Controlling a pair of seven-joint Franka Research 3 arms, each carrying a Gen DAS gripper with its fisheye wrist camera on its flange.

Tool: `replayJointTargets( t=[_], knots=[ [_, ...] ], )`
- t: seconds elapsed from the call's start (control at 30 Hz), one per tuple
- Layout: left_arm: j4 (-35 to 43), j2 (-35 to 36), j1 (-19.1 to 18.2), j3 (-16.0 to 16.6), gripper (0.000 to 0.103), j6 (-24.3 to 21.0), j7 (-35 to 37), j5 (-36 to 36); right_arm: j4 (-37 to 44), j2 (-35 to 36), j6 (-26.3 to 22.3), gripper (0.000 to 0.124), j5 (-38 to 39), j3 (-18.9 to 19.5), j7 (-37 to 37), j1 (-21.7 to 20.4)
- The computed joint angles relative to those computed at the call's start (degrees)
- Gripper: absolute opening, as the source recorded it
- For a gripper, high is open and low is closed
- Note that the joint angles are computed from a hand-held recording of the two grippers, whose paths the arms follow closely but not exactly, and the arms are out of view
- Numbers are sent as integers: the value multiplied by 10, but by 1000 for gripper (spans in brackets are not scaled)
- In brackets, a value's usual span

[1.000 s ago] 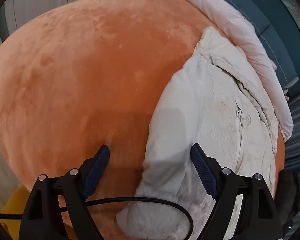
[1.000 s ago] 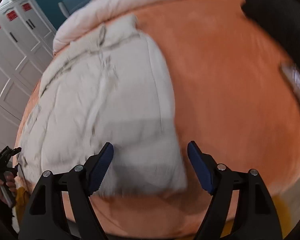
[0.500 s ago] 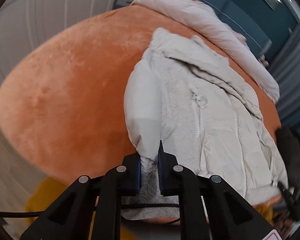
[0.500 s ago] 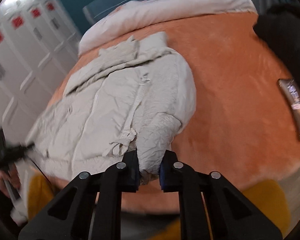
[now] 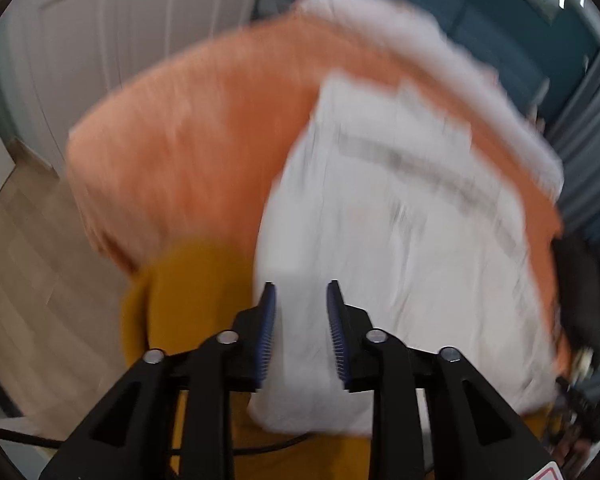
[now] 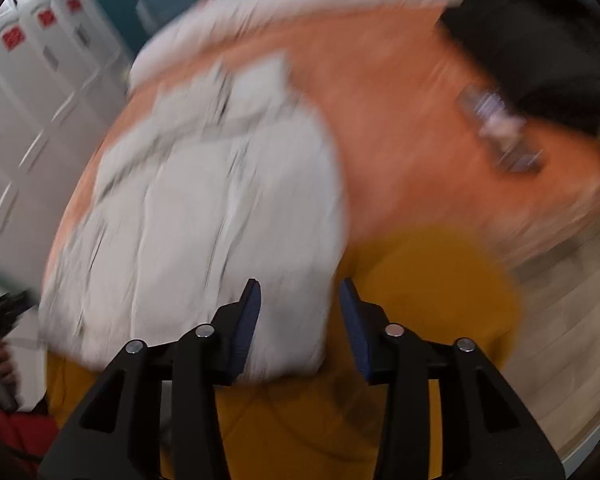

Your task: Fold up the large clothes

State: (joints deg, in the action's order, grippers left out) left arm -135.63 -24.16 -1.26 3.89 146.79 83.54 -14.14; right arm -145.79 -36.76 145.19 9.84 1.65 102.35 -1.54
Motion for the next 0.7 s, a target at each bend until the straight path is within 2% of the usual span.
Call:
replayJointTargets(
  t=[0.03,0.1,0.17,0.23,0.27,0.3,0.37,0.4,0.43,0.47,0.5,0.53,0.7],
  knots=[
    [6,2,3,-3,38,24,-10,-1,5,2,22,43,-16,13,14,-18],
    [35,29,-7,1,39,88,-17,-23,17,23,87,40,-15,14,25,-20],
    [87,85,-25,2,39,125,-11,-41,56,82,129,27,13,-9,-6,18],
    [147,146,-14,-24,39,136,-15,-47,102,143,159,23,41,-23,-46,55],
    [186,185,-26,-25,39,146,-17,-39,136,183,179,22,76,-43,-89,92],
    [222,223,-17,-43,39,163,-51,9,177,226,194,22,111,-55,-133,121],
    [291,289,-11,-67,39,178,-105,98,255,297,194,22,179,-62,-209,155],
    [328,322,-15,-70,39,178,-132,140,305,335,173,22,221,-59,-253,158],
    [367,356,-16,-75,39,172,-143,164,355,384,179,22,222,-50,-261,162],
    [416,397,-26,-71,39,153,-170,199,402,419,152,23,244,-41,-286,156],
    [465,437,-26,-77,39,131,-177,208,452,465,146,23,228,-17,-280,140],
    [494,462,-21,-87,40,117,-175,211,502,506,128,23,216,-12,-275,140],
    [688,622,-45,-61,40,-1,-239,288,679,656,37,22,126,-10,-221,145]
  ],
)
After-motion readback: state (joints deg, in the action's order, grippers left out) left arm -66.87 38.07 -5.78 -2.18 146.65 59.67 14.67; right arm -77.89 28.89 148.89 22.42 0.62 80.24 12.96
